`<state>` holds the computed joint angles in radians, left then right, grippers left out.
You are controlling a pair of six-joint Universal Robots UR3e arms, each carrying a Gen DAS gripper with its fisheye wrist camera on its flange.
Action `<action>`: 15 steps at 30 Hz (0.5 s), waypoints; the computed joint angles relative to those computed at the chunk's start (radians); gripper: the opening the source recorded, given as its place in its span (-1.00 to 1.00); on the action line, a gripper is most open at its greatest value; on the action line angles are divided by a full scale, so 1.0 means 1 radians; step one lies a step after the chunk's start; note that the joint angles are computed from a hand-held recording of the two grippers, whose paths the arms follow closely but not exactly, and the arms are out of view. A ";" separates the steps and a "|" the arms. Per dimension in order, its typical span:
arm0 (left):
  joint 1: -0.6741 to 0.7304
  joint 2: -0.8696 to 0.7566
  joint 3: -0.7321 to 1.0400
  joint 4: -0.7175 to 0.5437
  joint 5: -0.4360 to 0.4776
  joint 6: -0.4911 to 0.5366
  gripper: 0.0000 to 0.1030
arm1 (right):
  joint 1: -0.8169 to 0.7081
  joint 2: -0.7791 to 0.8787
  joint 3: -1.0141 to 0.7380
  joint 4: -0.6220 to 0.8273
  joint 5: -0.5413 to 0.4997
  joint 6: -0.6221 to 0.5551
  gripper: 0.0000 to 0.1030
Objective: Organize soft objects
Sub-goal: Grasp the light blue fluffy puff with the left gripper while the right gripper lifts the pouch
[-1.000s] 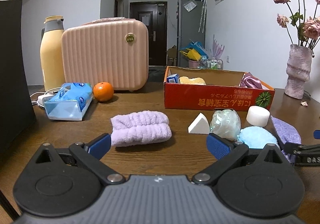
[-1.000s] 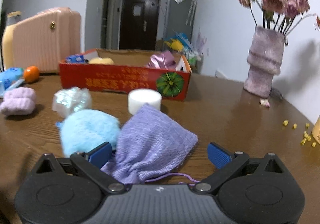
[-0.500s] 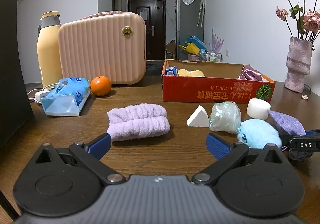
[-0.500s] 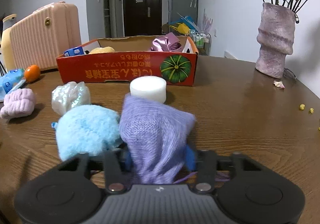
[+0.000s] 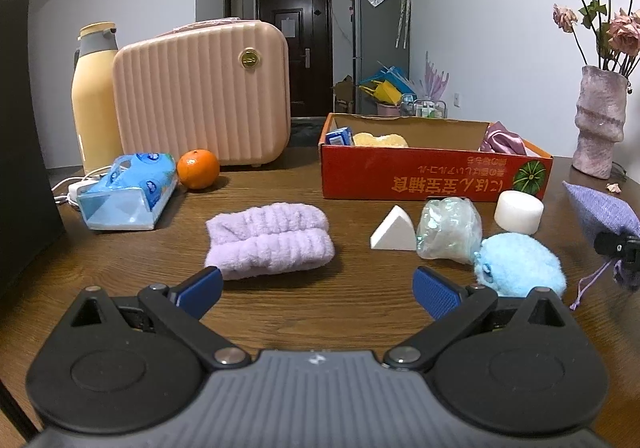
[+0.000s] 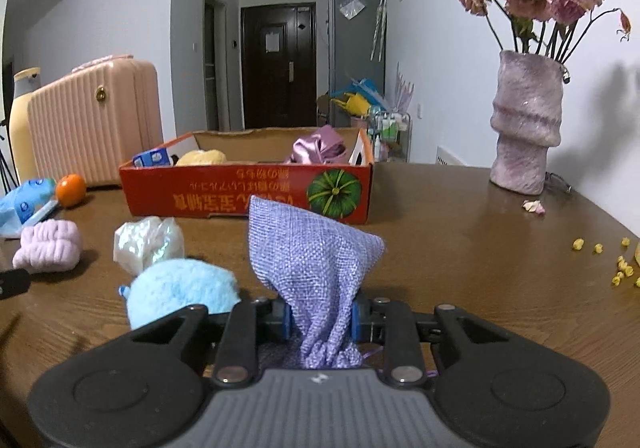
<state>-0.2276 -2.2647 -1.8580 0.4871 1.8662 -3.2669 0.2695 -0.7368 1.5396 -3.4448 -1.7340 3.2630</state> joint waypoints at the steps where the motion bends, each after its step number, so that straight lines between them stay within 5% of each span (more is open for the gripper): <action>1: -0.006 -0.004 0.014 -0.011 0.001 -0.006 1.00 | -0.002 -0.004 0.007 -0.009 0.001 -0.001 -0.53; 15: -0.141 -0.140 0.303 -0.170 0.028 -0.005 1.00 | -0.080 -0.059 0.135 -0.146 0.040 -0.023 -0.53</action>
<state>-0.3690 -2.4047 -1.5549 0.3167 1.8940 -3.2718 0.1893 -0.7953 1.6749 -3.5906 -1.6941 3.2401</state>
